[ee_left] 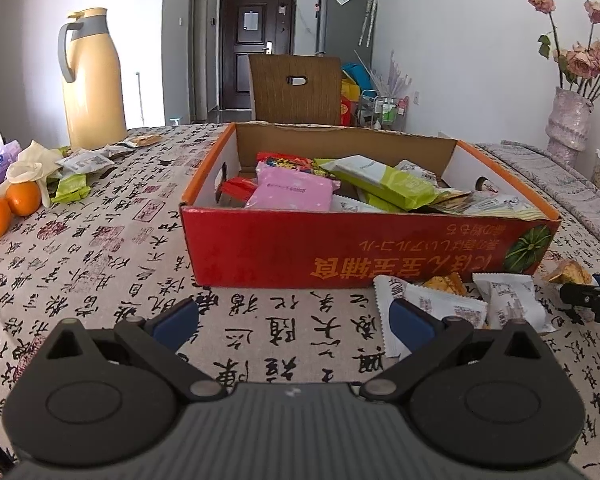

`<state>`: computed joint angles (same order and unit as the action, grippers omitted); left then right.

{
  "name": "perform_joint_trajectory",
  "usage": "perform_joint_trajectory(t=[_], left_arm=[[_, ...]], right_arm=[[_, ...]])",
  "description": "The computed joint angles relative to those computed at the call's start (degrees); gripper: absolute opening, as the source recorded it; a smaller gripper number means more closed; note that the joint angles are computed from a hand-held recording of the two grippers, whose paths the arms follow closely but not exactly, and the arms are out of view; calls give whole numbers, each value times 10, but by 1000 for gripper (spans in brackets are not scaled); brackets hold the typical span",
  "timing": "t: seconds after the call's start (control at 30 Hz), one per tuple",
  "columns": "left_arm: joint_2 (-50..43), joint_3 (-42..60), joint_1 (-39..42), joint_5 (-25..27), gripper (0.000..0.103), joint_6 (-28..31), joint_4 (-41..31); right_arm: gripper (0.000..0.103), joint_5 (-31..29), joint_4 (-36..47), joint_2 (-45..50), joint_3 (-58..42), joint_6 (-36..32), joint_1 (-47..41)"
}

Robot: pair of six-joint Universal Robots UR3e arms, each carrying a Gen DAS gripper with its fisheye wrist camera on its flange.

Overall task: Organize snacks
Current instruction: 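Close the left gripper on another white packet while the right lifts its packet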

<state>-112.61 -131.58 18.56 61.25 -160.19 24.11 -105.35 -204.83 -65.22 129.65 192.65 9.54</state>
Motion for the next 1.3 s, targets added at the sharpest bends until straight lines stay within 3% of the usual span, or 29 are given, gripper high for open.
perform_joint_trajectory(t=[0.2,0.27,0.57,0.73,0.87,0.9,1.3], left_arm=[[50,-24,-7,-23,103,25,-24],[63,-28,-21,-19,103,32,-31],[32,12,-121,70,101,30,-56],[12,37,-147,100,80,24,-83],[12,43,-146,87,48,32,-113],[14,42,-146,87,45,30,-114],[52,5,-116,54,41,22,-101]], right_arm=[[58,-73,-50,4,17,28,59],[58,-67,-73,7,27,38,63],[58,-106,-144,48,18,77,107],[58,-101,-175,54,28,83,114],[58,-91,-185,59,32,86,115],[58,-89,-186,60,31,86,114],[58,-89,-183,59,25,86,124]])
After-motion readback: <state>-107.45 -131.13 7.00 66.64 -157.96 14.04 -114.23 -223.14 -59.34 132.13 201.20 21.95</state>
